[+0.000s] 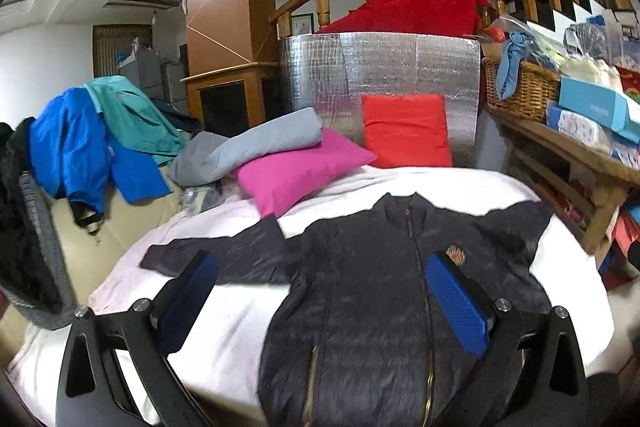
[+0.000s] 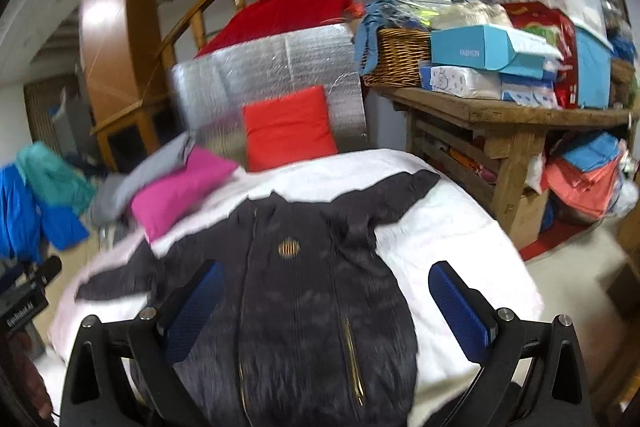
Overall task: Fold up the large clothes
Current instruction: 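Grasp the jacket sleeve with the right tool and lift it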
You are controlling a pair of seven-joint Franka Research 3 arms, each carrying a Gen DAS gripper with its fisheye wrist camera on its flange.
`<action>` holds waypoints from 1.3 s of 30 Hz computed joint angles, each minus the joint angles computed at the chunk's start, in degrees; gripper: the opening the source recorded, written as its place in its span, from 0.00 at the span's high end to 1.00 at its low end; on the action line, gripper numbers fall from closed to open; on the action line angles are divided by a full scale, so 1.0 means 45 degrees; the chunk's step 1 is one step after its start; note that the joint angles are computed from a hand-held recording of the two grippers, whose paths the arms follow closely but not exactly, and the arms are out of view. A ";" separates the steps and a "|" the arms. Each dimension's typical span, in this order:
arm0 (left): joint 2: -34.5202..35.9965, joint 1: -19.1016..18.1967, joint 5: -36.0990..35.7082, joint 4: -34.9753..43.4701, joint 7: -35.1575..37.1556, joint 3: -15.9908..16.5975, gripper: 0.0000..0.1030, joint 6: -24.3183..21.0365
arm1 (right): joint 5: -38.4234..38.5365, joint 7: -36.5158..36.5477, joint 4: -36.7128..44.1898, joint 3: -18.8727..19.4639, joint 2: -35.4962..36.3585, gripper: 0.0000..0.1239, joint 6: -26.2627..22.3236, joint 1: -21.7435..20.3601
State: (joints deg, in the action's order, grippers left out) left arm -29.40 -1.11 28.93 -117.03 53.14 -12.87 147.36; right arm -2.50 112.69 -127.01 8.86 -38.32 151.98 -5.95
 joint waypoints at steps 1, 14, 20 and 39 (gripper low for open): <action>0.0296 0.0090 0.0066 0.0185 -0.0087 -0.0042 0.00 0.0121 | 0.0110 -0.0039 0.0221 -0.0153 0.0462 0.17 0.0290 0.0023; 0.4497 -0.0241 0.1556 0.2617 -0.1506 -0.0104 0.00 -0.0346 | -0.0269 0.1555 0.3428 -0.1327 0.5917 0.17 0.1139 -0.0400; 0.5712 -0.0666 0.3039 0.3215 -0.2221 0.0145 0.00 -0.0270 | 0.3406 -0.1401 0.5739 -0.2778 0.8664 0.17 0.1358 0.0758; 0.8483 -0.1448 0.1573 0.4753 -0.0450 0.1115 0.00 -0.1057 | 0.8448 0.0003 1.6611 -0.1784 1.8316 0.40 -0.2206 -0.2053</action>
State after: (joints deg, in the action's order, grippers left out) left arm 8.78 -7.62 36.01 -95.64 51.12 -7.85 142.61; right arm 35.52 112.70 -52.26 0.83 44.10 142.05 -15.19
